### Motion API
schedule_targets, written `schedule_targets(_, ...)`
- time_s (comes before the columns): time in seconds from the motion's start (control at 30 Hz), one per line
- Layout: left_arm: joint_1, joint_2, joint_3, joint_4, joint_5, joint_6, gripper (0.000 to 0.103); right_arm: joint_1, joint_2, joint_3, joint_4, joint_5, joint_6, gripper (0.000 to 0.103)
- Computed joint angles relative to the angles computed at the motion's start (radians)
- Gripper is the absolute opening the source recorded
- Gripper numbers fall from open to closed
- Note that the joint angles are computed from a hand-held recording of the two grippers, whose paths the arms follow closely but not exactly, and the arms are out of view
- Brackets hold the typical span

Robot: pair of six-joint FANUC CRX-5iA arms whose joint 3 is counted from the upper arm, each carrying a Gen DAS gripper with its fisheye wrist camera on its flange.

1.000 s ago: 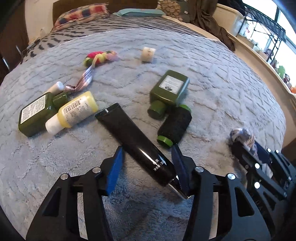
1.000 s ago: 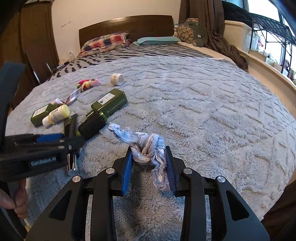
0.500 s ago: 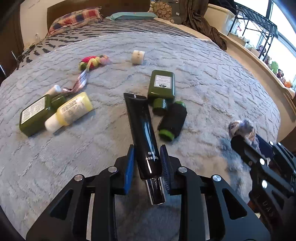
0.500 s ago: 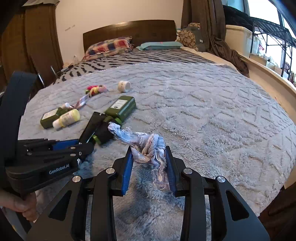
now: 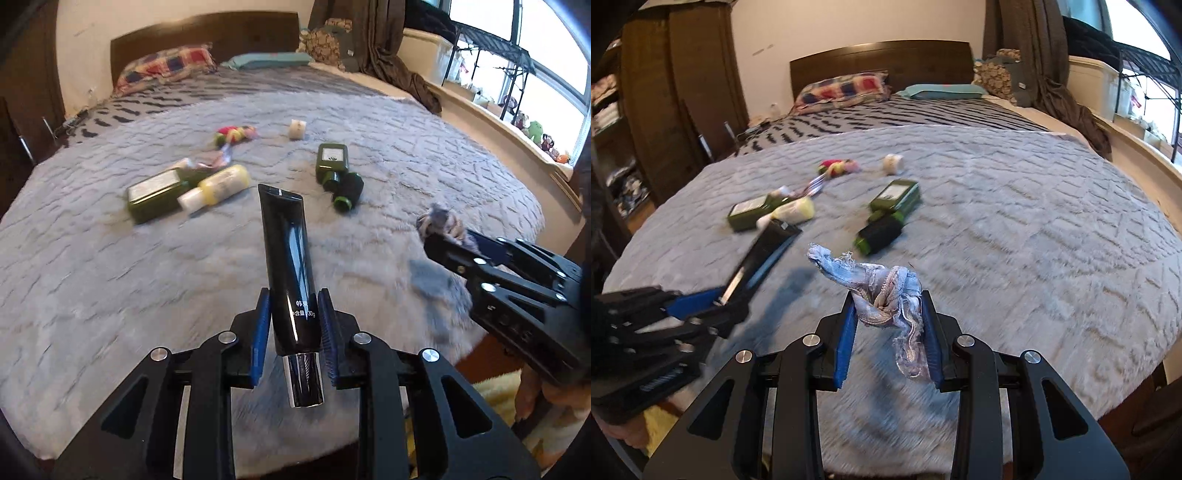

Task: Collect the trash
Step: 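Lower the tube and wrapper below the bed edge and open both tools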

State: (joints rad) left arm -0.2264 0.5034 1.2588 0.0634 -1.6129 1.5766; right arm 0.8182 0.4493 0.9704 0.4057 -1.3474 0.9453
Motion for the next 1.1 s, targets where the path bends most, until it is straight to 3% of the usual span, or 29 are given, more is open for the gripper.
schedule_targets(0.17,0.025,-0.25,-0.376,0.012,0.163,-0.029,0.024,0.06,-0.089,-0.128,-0.004,0.051,-0.003,0.034)
schedule_targets(0.47,0.07,-0.496,-0.754,0.097,0.271,-0.049,0.024,0.165,-0.211,-0.332,-0.052,0.094,-0.023,0.034)
schedule_targets(0.8,0.096,-0.602,-0.984,0.159,0.249,-0.072,0.024,0.19,-0.24,-0.437,-0.149,0.011,-0.079,0.034)
schedule_targets(0.97,0.09,-0.613,-1.05,0.158,0.224,-0.08,0.024,0.184,-0.24,-0.458,-0.245,-0.016,-0.078,0.034)
schedule_targets(1.1,0.087,-0.608,-1.099,0.154,0.247,-0.068,0.023,0.172,-0.213,-0.451,-0.283,-0.031,-0.076,0.034)
